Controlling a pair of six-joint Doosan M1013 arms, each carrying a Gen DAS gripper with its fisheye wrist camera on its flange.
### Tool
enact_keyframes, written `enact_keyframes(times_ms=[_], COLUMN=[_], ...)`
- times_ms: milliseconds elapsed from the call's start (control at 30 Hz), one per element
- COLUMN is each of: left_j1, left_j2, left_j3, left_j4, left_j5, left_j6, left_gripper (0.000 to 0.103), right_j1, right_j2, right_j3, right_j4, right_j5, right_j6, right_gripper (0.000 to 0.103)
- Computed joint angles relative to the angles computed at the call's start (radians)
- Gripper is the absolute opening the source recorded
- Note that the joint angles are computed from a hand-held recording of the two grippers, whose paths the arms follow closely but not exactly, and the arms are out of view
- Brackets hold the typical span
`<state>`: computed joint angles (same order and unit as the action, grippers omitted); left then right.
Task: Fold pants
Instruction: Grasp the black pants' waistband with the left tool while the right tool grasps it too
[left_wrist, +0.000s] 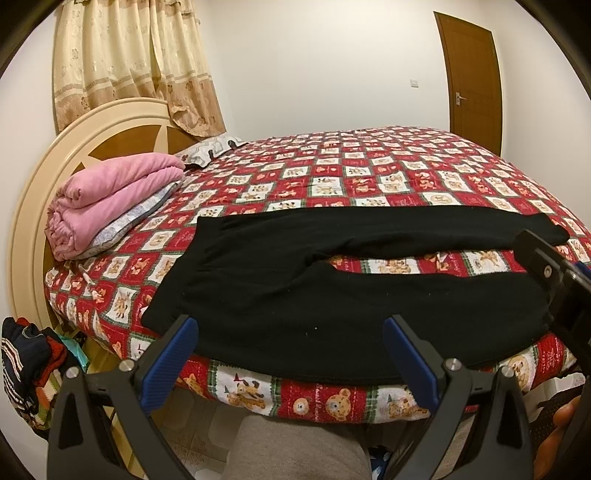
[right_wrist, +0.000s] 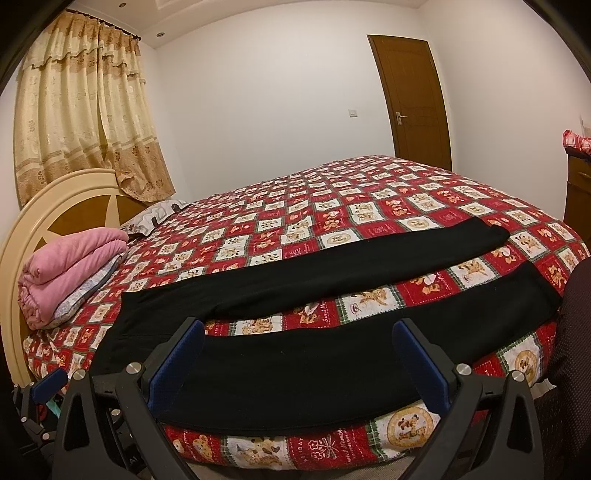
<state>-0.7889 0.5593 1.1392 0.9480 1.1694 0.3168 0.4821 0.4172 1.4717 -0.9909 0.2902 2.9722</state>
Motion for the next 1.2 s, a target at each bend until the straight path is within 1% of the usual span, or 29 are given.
enact_keyframes(times_ms=[100,200,300,400,500,600,633,667,733,800,833,900,933,1033,1167,1200], left_j1=[0.006,0.017,0.037,0.068,0.115,0.171,0.189,0.202,0.243,0.276,0.3,0.33,0.349,0.376,0.401,0.409], left_j2=[0.003,0.003,0.002,0.006,-0.004,-0.012,-0.015,-0.014,-0.014,-0.003,0.013,0.043,0.066,0.123,0.191,0.203], left_j3=[-0.003,-0.004,0.002,0.007,0.03,0.04,0.041,0.037,0.028,0.009,-0.02,-0.073,-0.112,-0.201,-0.304,-0.325], left_j4=[-0.012,-0.048,-0.103,-0.161,-0.241,-0.308,-0.309,-0.304,-0.296,-0.294,-0.319,-0.376,-0.427,-0.488,-0.494,-0.506], left_j5=[-0.005,-0.027,-0.055,-0.05,-0.066,-0.071,-0.074,-0.082,-0.119,-0.144,-0.15,-0.144,-0.139,-0.117,-0.049,-0.041], left_j6=[0.006,0.022,0.055,0.086,0.105,0.122,0.13,0.143,0.197,0.238,0.285,0.355,0.408,0.513,0.601,0.621], left_gripper=[0.103,0.103,0.103,0.103,0.103,0.103,0.103,0.103,0.103,0.103,0.103,0.103,0.103,0.103,0.103,0.103], right_j1=[-0.006,-0.005,-0.015,-0.022,-0.036,-0.045,-0.049,-0.052,-0.063,-0.067,-0.069,-0.072,-0.073,-0.076,-0.077,-0.078], right_j2=[0.001,0.003,0.009,0.02,0.04,0.065,0.076,0.081,0.094,0.108,0.116,0.134,0.142,0.168,0.197,0.204], right_j3=[-0.003,-0.003,-0.007,-0.015,-0.029,-0.048,-0.059,-0.064,-0.081,-0.107,-0.121,-0.157,-0.172,-0.219,-0.269,-0.282], right_j4=[0.027,0.01,0.048,0.089,0.22,0.375,0.446,0.486,0.614,0.675,0.693,0.739,0.759,0.829,0.876,0.886], right_j5=[-0.004,0.002,-0.002,0.008,-0.003,0.003,0.009,0.008,0.001,0.013,0.022,0.05,0.065,0.114,0.164,0.176], right_j6=[-0.027,-0.007,-0.039,-0.08,-0.225,-0.421,-0.503,-0.546,-0.683,-0.757,-0.781,-0.831,-0.85,-0.921,-0.986,-0.999], right_gripper=[0.102,0.102,0.102,0.102,0.102,0.102,0.102,0.102,0.102,0.102,0.102,0.102,0.102,0.102,0.102,0.102])
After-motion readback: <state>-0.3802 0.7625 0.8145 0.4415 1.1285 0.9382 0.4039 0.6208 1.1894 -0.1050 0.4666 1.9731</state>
